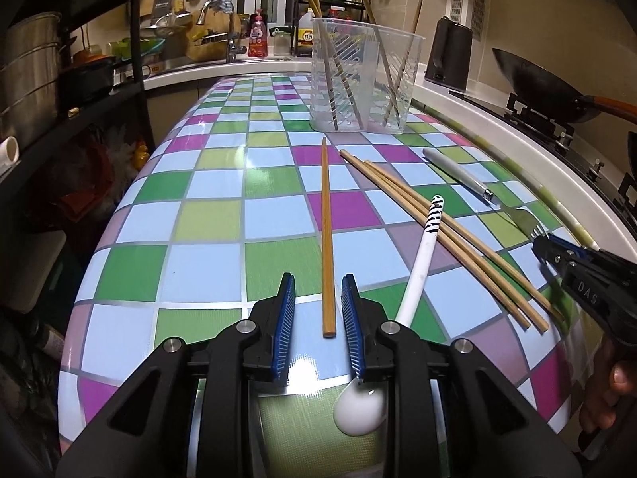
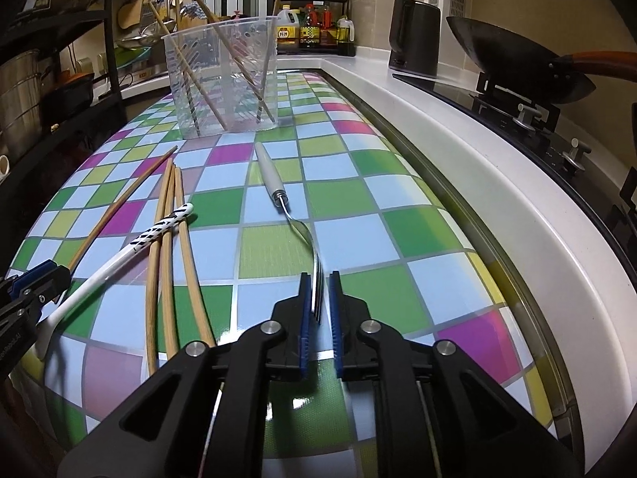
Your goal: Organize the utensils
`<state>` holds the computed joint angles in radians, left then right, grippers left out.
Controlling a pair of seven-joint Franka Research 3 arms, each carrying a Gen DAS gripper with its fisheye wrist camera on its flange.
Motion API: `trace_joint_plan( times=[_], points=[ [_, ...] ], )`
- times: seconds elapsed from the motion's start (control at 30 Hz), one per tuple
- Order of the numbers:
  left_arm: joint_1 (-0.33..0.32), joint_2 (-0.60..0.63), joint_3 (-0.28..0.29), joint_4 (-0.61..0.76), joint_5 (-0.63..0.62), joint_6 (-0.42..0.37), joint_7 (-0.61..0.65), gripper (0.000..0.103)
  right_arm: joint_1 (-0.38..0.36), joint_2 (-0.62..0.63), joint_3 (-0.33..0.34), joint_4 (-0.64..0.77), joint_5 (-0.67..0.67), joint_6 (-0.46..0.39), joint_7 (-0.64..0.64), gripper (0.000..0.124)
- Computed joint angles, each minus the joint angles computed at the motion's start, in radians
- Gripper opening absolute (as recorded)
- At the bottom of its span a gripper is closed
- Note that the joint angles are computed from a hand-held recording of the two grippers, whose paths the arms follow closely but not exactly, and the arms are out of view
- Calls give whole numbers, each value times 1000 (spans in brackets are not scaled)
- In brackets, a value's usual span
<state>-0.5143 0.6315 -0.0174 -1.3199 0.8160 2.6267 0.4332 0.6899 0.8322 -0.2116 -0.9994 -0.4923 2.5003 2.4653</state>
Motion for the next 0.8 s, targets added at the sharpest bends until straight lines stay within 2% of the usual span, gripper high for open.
trace_joint_plan(
  times=[0.3, 0.43, 0.67, 0.73, 0.8],
  points=[
    [-34, -44, 26, -71, 119, 13, -104, 24, 1, 9, -5, 22, -19, -5, -11, 15],
    [-32, -52, 21, -84, 153, 20, -135, 11, -5, 30, -6, 55, -12, -15, -26, 15],
    [6, -45, -20, -67, 64, -1, -101, 10, -7, 37, -9, 64, -10, -9, -46, 15],
    [-4, -25, -28, -23, 45, -64, -40, 10, -8, 40, -8, 69, -7, -10, -53, 15],
    [-14, -16, -26, -4, 40, -90, -12, 9, -14, 50, -1, 84, 3, -17, -72, 14]
  ],
)
